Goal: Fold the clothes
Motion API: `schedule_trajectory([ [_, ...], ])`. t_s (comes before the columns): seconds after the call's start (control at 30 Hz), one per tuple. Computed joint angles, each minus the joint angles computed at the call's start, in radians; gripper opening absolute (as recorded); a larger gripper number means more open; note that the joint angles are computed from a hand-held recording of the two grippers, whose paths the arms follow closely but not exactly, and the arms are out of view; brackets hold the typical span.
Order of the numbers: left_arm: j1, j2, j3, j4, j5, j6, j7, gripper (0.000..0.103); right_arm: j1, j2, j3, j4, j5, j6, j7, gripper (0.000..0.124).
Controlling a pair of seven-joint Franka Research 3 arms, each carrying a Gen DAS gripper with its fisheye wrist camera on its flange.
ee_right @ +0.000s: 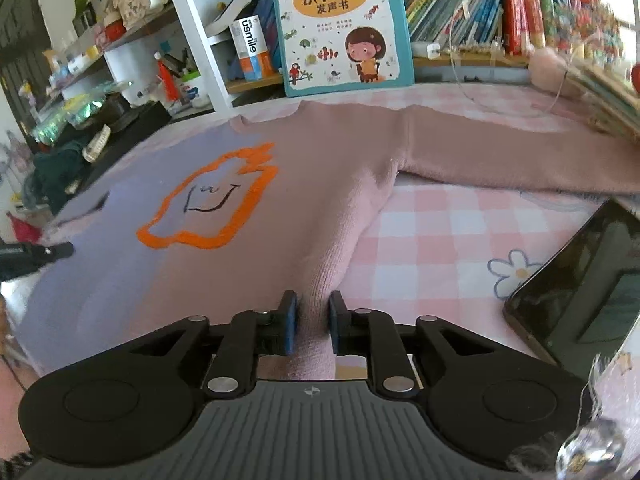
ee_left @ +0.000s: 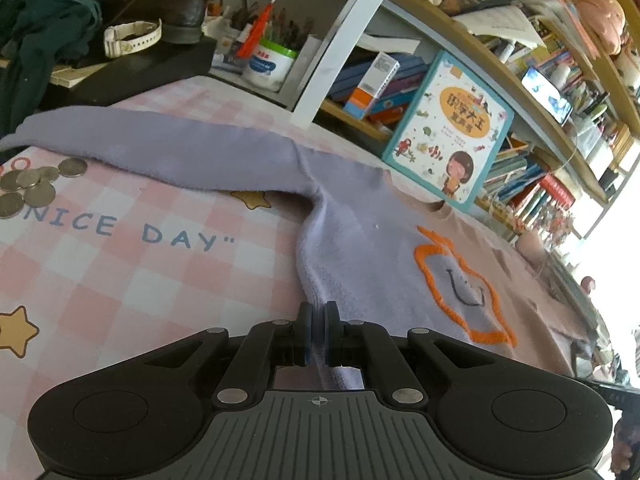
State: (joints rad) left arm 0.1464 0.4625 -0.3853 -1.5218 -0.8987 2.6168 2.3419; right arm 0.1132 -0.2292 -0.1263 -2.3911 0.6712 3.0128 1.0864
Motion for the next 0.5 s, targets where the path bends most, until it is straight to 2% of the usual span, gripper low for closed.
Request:
schedule_trajectory([
  [0.17, -0.008, -0.020, 0.003, -0.022, 0.016, 0.026, 0.016, 0.006, -0.115, -0.010, 0.118, -0.057, -0.211, 0.116, 0.143, 0.032],
  [0.23, -0.009, -0.036, -0.003, -0.043, 0.010, 0.055, 0.041, 0.013, -0.132, -0.016, 0.134, -0.076, -0.263, 0.167, 0.175, 0.044],
  [0.27, -0.008, -0.047, -0.008, -0.059, 0.001, 0.079, 0.063, 0.016, -0.122, -0.019, 0.127, -0.083, -0.275, 0.192, 0.177, 0.047],
  [0.33, -0.001, -0.072, -0.027, -0.089, -0.039, 0.119, 0.128, 0.035, -0.086, -0.022, 0.100, -0.095, -0.288, 0.239, 0.169, 0.053],
  [0.37, 0.001, -0.085, -0.035, -0.103, -0.063, 0.137, 0.164, 0.041, -0.057, -0.021, 0.076, -0.098, -0.293, 0.260, 0.161, 0.055],
  [0.43, -0.001, -0.108, -0.044, -0.128, -0.108, 0.169, 0.234, 0.064, 0.013, -0.019, 0.018, -0.105, -0.305, 0.298, 0.145, 0.061],
  [0.5, -0.012, -0.132, -0.046, -0.155, -0.148, 0.208, 0.308, 0.075, 0.094, -0.018, -0.053, -0.110, -0.330, 0.335, 0.143, 0.068],
])
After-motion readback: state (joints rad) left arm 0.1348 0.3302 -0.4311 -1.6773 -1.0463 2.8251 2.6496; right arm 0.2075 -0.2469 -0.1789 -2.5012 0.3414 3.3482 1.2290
